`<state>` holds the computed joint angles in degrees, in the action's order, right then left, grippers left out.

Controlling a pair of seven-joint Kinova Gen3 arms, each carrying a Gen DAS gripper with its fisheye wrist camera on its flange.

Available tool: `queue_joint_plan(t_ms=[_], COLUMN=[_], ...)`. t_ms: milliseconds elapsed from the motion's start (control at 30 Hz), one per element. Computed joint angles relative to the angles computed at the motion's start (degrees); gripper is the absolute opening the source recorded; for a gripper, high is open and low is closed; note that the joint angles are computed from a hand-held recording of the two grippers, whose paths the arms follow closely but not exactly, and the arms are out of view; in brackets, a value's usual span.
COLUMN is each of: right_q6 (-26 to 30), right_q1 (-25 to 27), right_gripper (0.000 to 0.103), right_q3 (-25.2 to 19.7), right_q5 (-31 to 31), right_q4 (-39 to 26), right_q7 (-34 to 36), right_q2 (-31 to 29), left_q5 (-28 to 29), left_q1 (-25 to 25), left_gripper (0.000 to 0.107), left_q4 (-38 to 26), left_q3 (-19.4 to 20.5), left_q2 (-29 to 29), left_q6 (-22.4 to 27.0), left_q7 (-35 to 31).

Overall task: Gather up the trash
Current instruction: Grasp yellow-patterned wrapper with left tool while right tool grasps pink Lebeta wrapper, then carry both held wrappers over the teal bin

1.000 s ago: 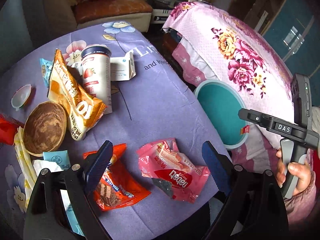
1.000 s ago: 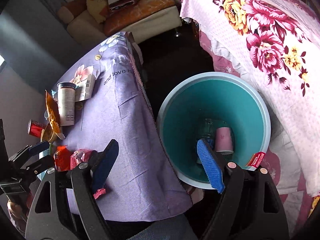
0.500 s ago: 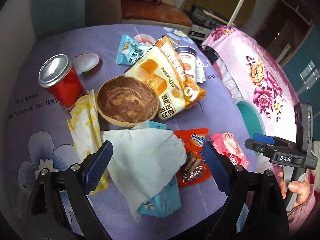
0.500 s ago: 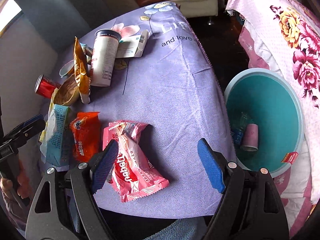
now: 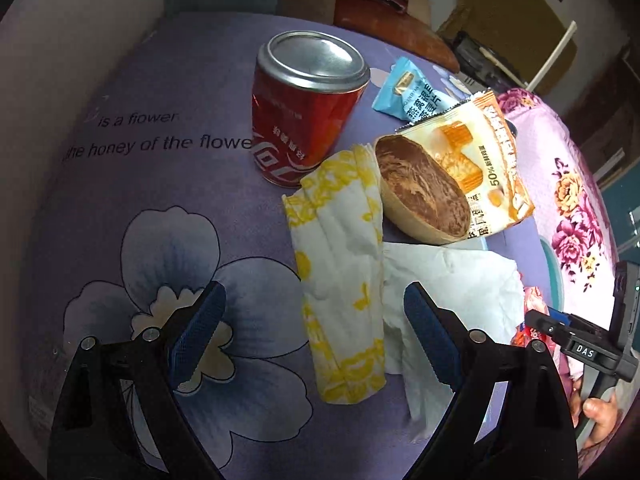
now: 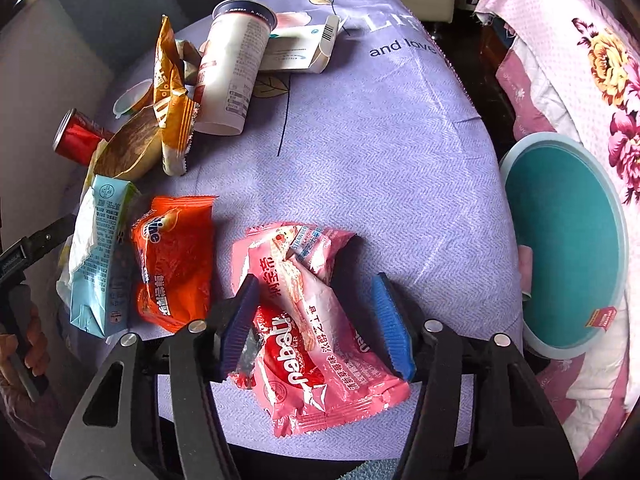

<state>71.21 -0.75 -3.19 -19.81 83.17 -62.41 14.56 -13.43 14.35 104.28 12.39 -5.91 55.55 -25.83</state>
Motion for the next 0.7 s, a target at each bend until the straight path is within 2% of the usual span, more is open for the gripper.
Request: queue_joint_plan(t_ms=[33, 233, 400, 467, 533, 567, 600, 633, 700], right_q6=[0.31, -0.3, -1.25, -1.52, -1.55, -1.58, -1.64, -1.79, -2.25], right_q1=[-0.2, -0.98, -1.67, -1.75, -1.72, -1.73, -1.65, -1.58, -1.43], right_gripper=[0.019, 0.018, 0.018, 0.018, 0.018, 0.018, 0.018, 0.018, 0.018], right_q3=[-0.21, -0.5, -0.32, -0.29, -0.28, -0.27, -0.24, -0.21, -0.17], right_q5=[0.03, -0.18, 0.69, 0.73, 0.56, 0.54, 0.47, 0.46, 0.42], right_q4=[-0.1, 0.01, -0.16, -0.35, -0.49, -0.65, -0.7, -0.73, -0.62], right_q7=[0.24, 0.95, 0.61, 0.5, 0.4, 0.33, 0.42, 0.5, 0.83], right_q2=[0.05, -0.88, -1.49, -1.58, -1.68, -1.65, -1.66, -1.72, -1.99], left_q5=[0.0, 0.39, -1.15, -1.45, -0.63, -1.44, -1.92, -1.47, -2.2], left_q1=[-0.1, -1.12, -0.8, -0.51, -0.04, -0.27, -0.47, 0.0, 0.07], left_gripper=[0.091, 0.09, 0.09, 0.08, 0.052, 0.047, 0.031, 0.021, 0.015], left_q4=[0.19, 0.45, -1.66, -2.14, -2.48, -2.84, -2.96, -2.58, -1.74], left_q3=[-0.11, -1.23, -0.88, -1.25, -2.42, -2.03, -1.74, -2.51, -2.43], left_q2=[0.06, 0.31, 2.48, 3.42, 4.54, 4.85, 4.89, 4.5, 3.43], left_q6=[-0.15, -1.14, -0.03, -0.01, -0.53, 0.16, 0.6, 0.12, -0.06], left_q7=[-0.02, -0.83, -1.59, -1.65, -2.09, -1.69, -1.63, -1.69, -0.33])
